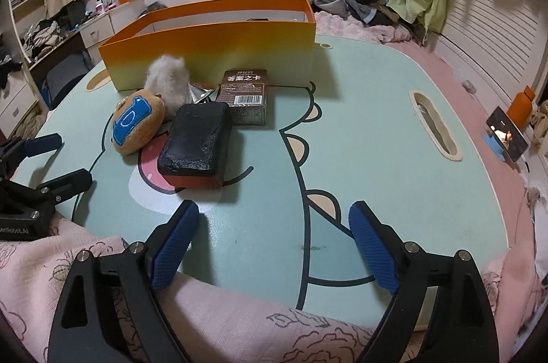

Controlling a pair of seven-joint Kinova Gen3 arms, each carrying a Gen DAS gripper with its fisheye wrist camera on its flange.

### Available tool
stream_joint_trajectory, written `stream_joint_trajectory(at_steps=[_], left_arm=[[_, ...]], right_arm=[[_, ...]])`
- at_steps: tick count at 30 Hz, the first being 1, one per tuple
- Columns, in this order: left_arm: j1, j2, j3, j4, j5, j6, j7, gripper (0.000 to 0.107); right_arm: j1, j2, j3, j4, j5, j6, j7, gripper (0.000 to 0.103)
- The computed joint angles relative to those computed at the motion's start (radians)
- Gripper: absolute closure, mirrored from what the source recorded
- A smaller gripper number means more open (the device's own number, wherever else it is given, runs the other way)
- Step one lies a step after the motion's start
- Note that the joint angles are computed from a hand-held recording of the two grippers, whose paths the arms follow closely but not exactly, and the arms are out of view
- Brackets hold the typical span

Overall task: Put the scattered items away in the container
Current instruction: 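Grasp the black wallet on the table with the right tool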

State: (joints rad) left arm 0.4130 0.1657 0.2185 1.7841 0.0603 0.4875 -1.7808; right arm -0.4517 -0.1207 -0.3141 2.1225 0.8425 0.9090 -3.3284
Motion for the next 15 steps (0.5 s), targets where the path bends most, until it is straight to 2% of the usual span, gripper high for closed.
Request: stream_joint_trajectory(at_steps=[9, 10, 15], left_arm=[[-0.001, 0.001, 0.001, -0.001, 0.003, 0.001, -0.004, 0.005], [-0.002, 0.000, 0.001, 0.000, 0.004, 0.001, -0.005, 0.005], [-0.001, 0.000, 0.001, 0.000, 0.004, 0.000, -0.006, 0.005]], right_arm=[[-0.016, 0.009, -0.012, -0.004, 0.018, 0.018, -0.032, 0.014], [-0.018, 0.010, -0.010, -0.007, 0.021, 0.016, -0.027, 0.016], [-0.034, 0.018, -0.017, -0.037, 0.094, 0.039, -0.027, 0.019]])
